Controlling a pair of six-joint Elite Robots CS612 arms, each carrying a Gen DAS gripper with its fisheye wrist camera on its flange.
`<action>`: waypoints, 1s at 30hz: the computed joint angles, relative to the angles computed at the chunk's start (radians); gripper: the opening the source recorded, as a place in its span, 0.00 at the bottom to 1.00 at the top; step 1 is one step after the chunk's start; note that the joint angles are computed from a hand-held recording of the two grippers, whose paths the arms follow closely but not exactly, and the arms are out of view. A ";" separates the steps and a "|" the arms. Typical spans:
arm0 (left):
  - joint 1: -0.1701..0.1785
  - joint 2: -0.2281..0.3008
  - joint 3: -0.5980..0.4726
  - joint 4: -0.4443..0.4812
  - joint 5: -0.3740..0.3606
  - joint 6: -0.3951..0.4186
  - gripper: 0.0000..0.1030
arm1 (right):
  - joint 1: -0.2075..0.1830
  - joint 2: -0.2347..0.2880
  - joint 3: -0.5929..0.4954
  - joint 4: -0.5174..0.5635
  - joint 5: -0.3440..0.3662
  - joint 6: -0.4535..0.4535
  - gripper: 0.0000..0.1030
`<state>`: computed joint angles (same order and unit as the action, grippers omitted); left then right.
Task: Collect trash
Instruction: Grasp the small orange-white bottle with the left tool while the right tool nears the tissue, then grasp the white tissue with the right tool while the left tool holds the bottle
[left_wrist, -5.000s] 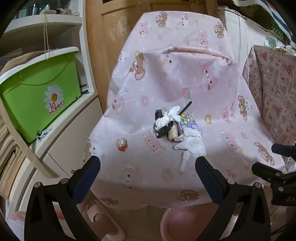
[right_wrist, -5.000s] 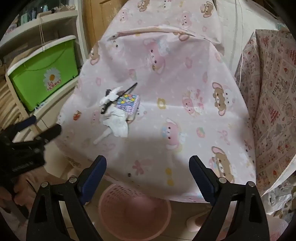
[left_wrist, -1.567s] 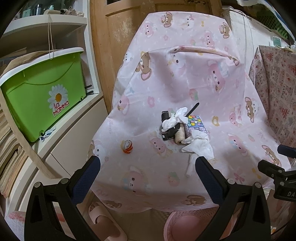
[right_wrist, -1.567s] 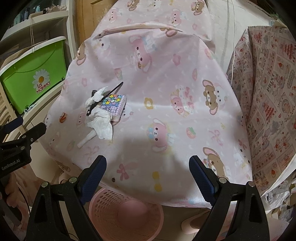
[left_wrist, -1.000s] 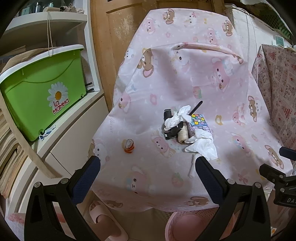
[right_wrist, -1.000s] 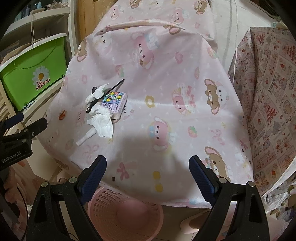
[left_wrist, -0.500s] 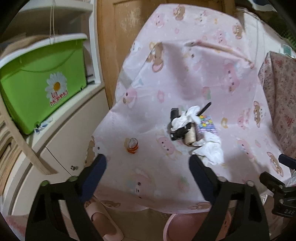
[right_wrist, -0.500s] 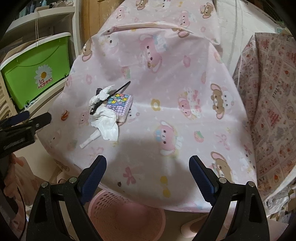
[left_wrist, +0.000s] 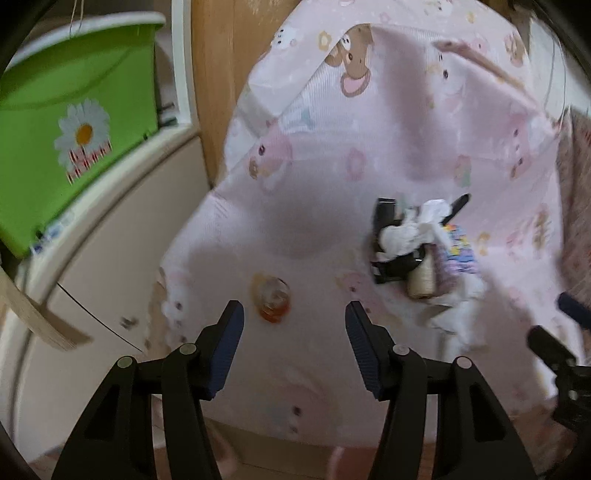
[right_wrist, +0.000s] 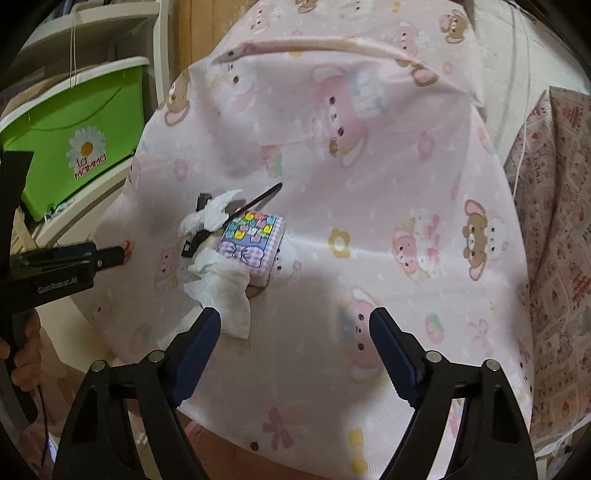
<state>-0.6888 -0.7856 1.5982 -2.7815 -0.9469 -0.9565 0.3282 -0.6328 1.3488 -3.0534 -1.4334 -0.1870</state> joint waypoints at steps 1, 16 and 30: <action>0.001 0.006 -0.009 0.012 0.010 0.006 0.53 | 0.001 0.002 -0.002 0.004 -0.001 -0.001 0.82; 0.027 0.029 -0.023 0.045 -0.046 -0.025 0.32 | 0.007 0.007 0.000 0.015 0.021 -0.023 0.82; -0.026 -0.018 0.041 -0.108 0.093 0.004 0.08 | -0.006 0.022 -0.036 0.091 0.133 0.039 0.71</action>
